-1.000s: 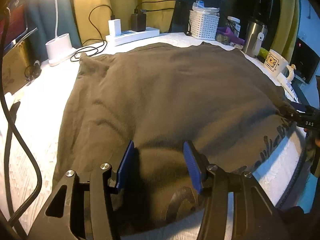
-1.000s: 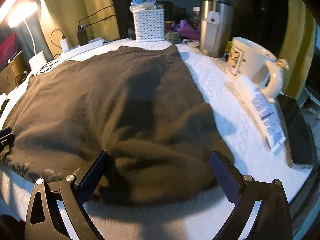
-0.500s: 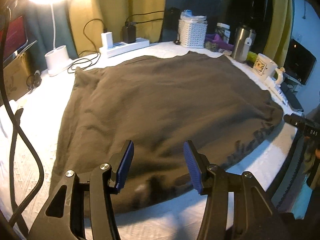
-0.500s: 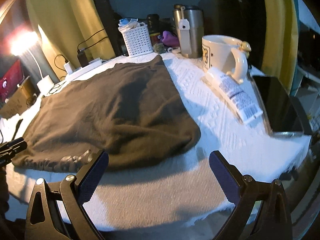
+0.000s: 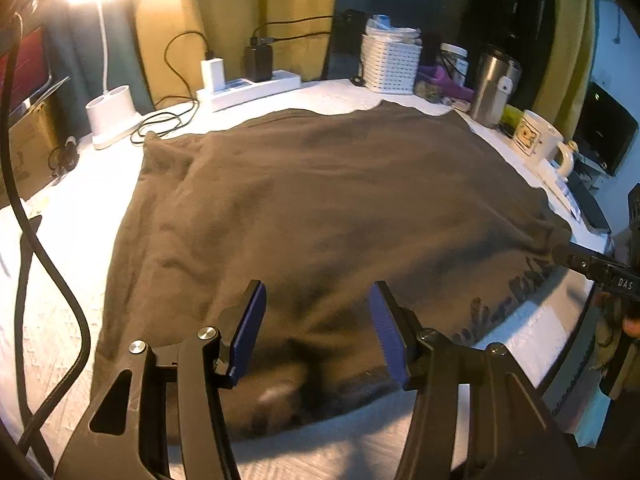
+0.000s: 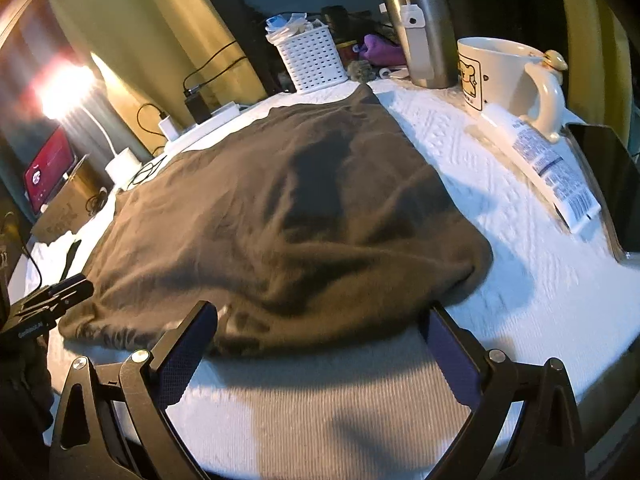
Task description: Fold small clothes
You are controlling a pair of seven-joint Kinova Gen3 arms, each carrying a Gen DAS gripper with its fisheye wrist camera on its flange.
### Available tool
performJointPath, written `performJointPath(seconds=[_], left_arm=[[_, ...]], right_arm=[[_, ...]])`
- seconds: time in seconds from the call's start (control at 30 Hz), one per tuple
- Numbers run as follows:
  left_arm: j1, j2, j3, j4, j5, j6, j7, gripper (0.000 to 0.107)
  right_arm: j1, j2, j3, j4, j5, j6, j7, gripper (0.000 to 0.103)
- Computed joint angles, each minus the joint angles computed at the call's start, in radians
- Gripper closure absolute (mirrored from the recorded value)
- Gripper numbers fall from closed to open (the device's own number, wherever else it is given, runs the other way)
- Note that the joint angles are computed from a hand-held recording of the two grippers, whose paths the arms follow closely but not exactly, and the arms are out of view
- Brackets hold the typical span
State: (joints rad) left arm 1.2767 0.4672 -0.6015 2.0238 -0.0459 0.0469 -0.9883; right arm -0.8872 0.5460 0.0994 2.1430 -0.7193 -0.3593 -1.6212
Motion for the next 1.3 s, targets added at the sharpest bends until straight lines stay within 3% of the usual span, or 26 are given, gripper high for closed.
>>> performJointPath(seconds=[0.17, 0.4, 0.7, 0.9, 0.97, 1.1, 1.13, 1.17, 1.2, 1.3], left_arm=[[-0.069, 0.001, 0.038, -0.007, 0.002, 0.01, 0.0, 0.054], [-0.197, -0.012, 0.132, -0.012, -0.018, 0.005, -0.03, 0.054], [-0.343, -0.031, 0.184, 0.01, -0.008, 0.001, -0.079, 0.054], [-0.489, -0.04, 0.295, 0.027, 0.014, -0.032, -0.132, 0.054], [-0.545, -0.042, 0.346, 0.033, 0.023, -0.046, -0.162, 0.054], [-0.649, -0.044, 0.44, 0.044, 0.045, -0.069, -0.223, 0.054], [-0.669, -0.044, 0.458, 0.045, 0.053, -0.071, -0.235, 0.054], [-0.695, -0.044, 0.481, 0.049, 0.06, -0.078, -0.247, 0.054], [-0.719, -0.044, 0.501, 0.053, 0.066, -0.083, -0.258, 0.054], [-0.782, -0.042, 0.556, 0.067, 0.083, -0.102, -0.287, 0.054]], right_arm=[[-0.025, 0.024, 0.063, -0.066, -0.031, 0.067, 0.037, 0.001], [-0.123, 0.078, 0.222, -0.163, -0.068, 0.174, 0.046, 0.001], [-0.131, 0.136, 0.293, -0.274, 0.005, 0.251, -0.066, 0.0], [-0.166, 0.186, 0.365, -0.356, 0.05, 0.323, -0.146, 0.003], [-0.176, 0.205, 0.389, -0.385, 0.072, 0.343, -0.169, 0.023], [-0.199, 0.239, 0.439, -0.439, 0.115, 0.396, -0.221, 0.033], [-0.209, 0.246, 0.454, -0.446, 0.139, 0.405, -0.249, 0.044], [-0.205, 0.249, 0.45, -0.451, 0.15, 0.408, -0.261, 0.061], [-0.186, 0.244, 0.428, -0.452, 0.15, 0.401, -0.256, 0.068], [-0.166, 0.239, 0.407, -0.461, 0.19, 0.41, -0.286, 0.074]])
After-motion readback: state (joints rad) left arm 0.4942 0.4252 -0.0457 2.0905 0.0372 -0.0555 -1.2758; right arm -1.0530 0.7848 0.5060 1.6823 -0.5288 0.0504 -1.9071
